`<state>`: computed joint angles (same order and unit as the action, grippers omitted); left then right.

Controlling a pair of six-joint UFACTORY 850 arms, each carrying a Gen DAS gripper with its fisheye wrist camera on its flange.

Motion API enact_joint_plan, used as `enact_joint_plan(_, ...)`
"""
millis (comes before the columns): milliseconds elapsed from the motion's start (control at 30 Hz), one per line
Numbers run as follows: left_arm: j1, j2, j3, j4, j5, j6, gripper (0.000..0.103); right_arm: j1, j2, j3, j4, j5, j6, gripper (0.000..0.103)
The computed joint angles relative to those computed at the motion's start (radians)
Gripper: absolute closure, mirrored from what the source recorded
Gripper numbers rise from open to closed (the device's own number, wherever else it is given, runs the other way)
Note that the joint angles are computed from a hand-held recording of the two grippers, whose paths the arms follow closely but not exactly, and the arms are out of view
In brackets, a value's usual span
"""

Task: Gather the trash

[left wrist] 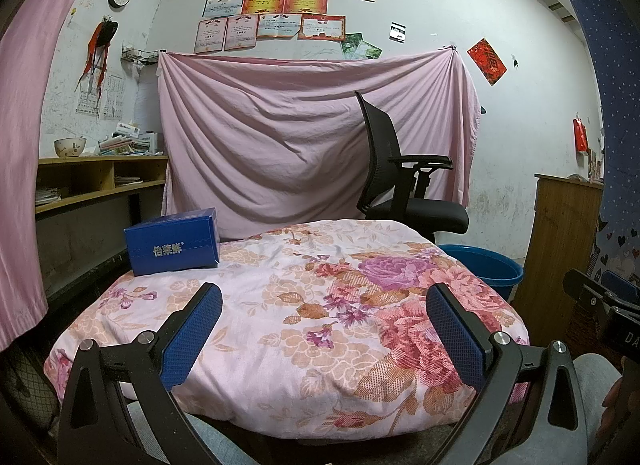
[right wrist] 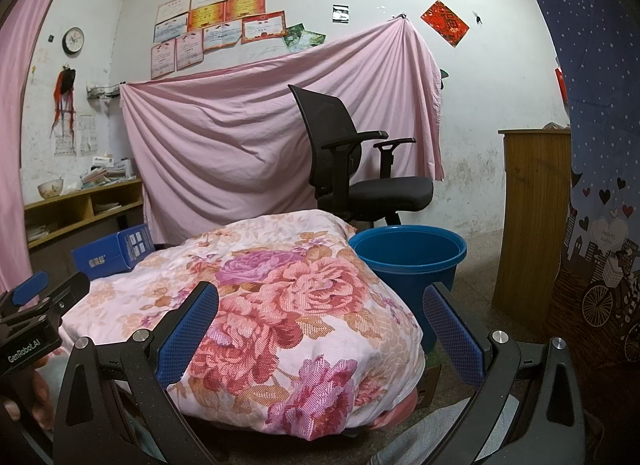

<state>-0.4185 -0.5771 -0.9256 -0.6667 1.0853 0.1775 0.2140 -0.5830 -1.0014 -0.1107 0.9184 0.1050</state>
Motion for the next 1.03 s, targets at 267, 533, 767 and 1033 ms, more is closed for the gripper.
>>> enact_joint_plan(267, 0.000, 0.000, 0.000, 0.000, -0.001, -0.001, 0.003, -0.001, 0.000, -0.001, -0.001, -0.001, 0.001, 0.000)
enact_joint_plan(533, 0.006, -0.006, -0.004, -0.004, -0.004, -0.001, 0.003, -0.001, 0.000, -0.001, -0.002, -0.001, 0.002, 0.000)
enact_joint_plan(767, 0.008, -0.015, -0.007, -0.004, -0.003, 0.019, 0.003, -0.002, 0.000, -0.001, -0.003, -0.002, 0.004, 0.000)
enact_joint_plan(1033, 0.011, -0.018, -0.007, 0.000, -0.002, 0.022, 0.003, -0.002, 0.000, -0.001, -0.003, -0.004, 0.005, 0.000)
